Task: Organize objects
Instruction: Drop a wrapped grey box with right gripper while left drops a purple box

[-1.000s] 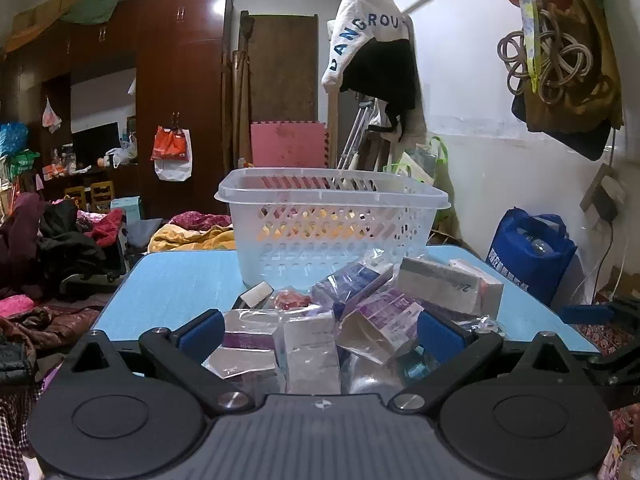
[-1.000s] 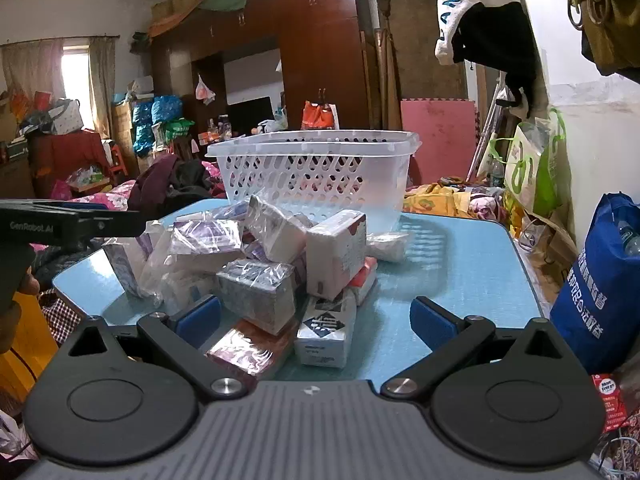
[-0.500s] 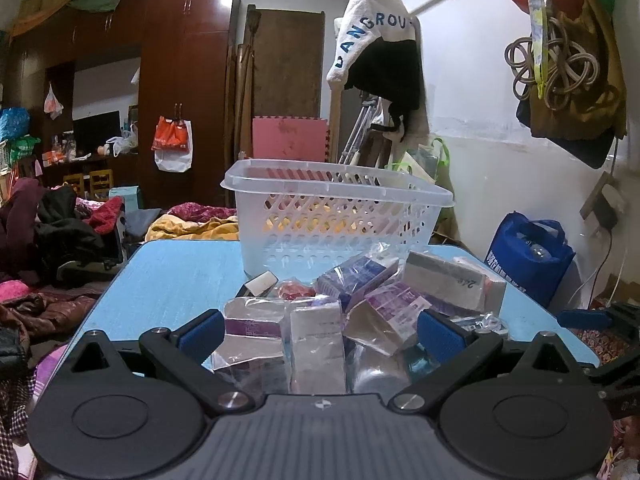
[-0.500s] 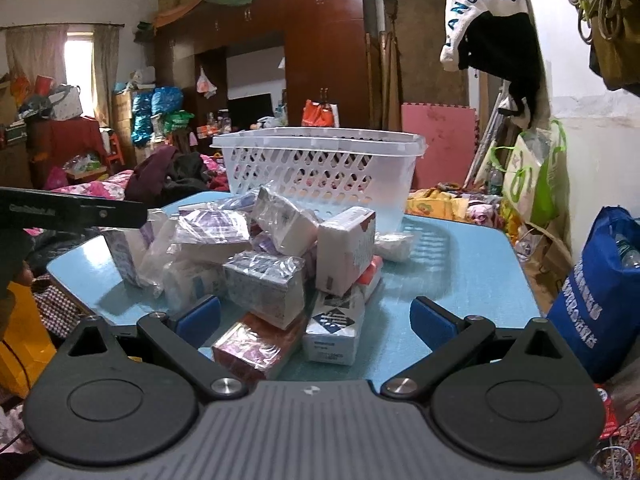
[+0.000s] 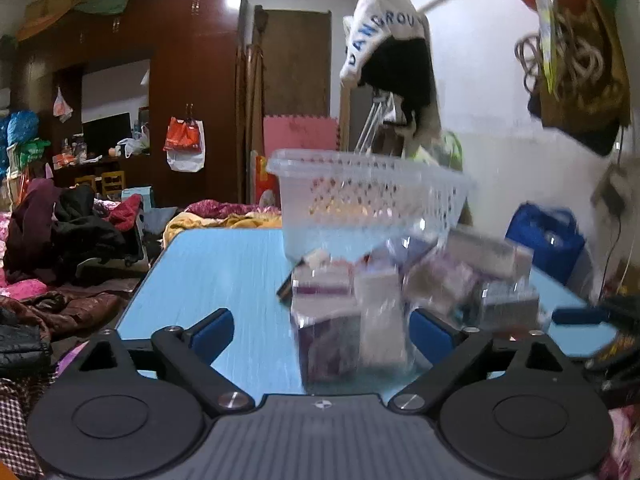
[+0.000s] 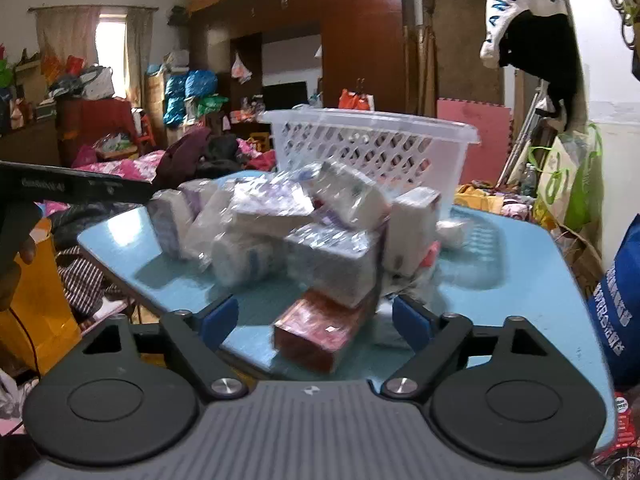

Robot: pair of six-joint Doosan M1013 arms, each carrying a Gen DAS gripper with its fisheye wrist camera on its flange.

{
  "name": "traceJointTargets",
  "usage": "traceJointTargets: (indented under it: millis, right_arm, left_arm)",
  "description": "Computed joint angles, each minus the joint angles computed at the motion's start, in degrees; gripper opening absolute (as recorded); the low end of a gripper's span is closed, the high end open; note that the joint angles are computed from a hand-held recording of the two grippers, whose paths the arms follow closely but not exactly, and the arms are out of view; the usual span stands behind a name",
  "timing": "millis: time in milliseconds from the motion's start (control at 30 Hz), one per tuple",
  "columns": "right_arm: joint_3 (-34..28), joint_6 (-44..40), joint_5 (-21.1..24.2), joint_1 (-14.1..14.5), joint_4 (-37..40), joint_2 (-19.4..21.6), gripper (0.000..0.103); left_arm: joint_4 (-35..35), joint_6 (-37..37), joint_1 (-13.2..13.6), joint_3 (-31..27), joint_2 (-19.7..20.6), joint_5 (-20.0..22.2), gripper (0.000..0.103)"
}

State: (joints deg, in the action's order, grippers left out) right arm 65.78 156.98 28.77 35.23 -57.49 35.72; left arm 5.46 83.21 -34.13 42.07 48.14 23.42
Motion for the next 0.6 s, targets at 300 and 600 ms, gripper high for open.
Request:
traceJointTargets:
  millis: [300, 600]
  right_arm:
    - [-5.20, 2.62, 3.97, -0.06, -3.77, 3.31, 0.078]
    - [-8.38, 1.40, 8.91, 0.61, -6.13, 5.74, 0.068]
  left_arm:
    - [1.54, -4.01, 0.30, -4.41, 3.15, 3.48, 0.095]
    - [-4.43, -0.91, 0.49, -8.77, 6.06, 5.64, 0.077]
